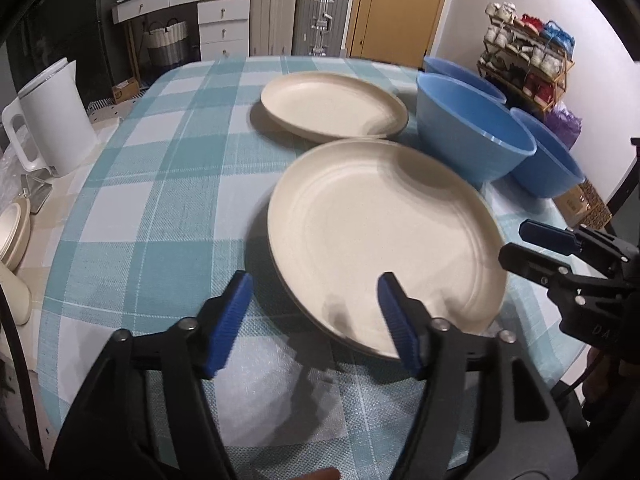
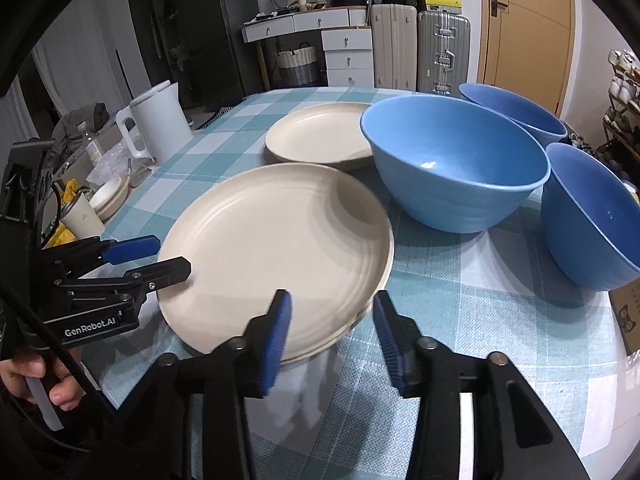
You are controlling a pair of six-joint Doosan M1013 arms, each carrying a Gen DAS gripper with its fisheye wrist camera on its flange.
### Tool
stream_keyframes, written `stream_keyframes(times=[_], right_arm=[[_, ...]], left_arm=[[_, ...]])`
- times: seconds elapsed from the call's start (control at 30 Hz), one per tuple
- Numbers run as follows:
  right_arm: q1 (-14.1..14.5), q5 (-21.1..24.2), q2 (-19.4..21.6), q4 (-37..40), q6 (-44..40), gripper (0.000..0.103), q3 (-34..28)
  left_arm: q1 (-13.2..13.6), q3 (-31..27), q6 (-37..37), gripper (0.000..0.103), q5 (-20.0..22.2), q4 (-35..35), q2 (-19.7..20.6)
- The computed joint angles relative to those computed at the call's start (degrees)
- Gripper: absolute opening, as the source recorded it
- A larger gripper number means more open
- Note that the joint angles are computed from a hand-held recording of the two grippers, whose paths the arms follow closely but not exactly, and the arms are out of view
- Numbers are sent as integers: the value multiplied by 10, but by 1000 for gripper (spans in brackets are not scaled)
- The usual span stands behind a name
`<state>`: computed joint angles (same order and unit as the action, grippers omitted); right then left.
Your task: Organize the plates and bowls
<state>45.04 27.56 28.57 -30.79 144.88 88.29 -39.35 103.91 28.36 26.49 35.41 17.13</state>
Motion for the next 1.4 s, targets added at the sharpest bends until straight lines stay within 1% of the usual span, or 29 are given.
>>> stream_keyframes(times=[0.03,0.07,0.1,0.13,0.17,0.2,0.23,0.27,0.3,0.33,0.4,0.53,0.7,0.77,0.83,0.9,1.1,1.27,1.4], right_arm=[[0,-2,-2,-3,4,53,1],[-1,-6,-3,-8,8,55,2],[-1,-9,-5,-13,13,60,4],[-2,-16,-8,-18,16,68,6],[-3,-24,-10,-22,19,72,8],[-3,-35,-13,-32,24,79,11],[-3,-41,-15,-40,28,85,12],[-3,-42,-16,-47,31,86,10],[-3,-46,-19,-59,38,88,11],[-3,-47,-21,-64,40,92,10],[-4,-50,-24,-81,56,99,9],[-9,-61,-32,-98,69,101,9],[-18,-78,-39,-101,64,102,4],[-22,-85,-42,-89,48,102,1],[-25,-90,-44,-94,47,102,-2],[-31,-101,-46,-67,17,102,-6],[-41,-109,-49,-50,-9,102,-21],[-51,-112,-42,16,-76,102,-43],[-63,-113,-32,110,-166,102,-65]], left_arm=[[0,2,-14,73,-3,15,-3],[0,3,-29,80,-3,29,-6],[0,4,-39,81,-3,37,-8],[1,4,-46,81,-5,40,-10],[4,4,-48,82,-9,38,-13],[5,4,-49,85,-12,37,-15],[6,5,-51,86,-14,37,-17],[8,5,-57,89,-17,41,-19],[9,5,-64,97,-19,46,-21],[10,4,-73,102,-21,52,-23],[12,5,-94,102,-26,69,-26],[16,-1,-105,102,-27,77,-30],[22,-12,-106,102,-25,77,-29],[25,-18,-110,102,-24,79,-29],[26,-23,-113,102,-22,83,-28],[28,-30,-115,102,-17,85,-26],[39,-48,-99,102,-17,67,-18],[47,-64,-82,102,-11,48,-10],[58,-77,-60,102,-12,24,0]])
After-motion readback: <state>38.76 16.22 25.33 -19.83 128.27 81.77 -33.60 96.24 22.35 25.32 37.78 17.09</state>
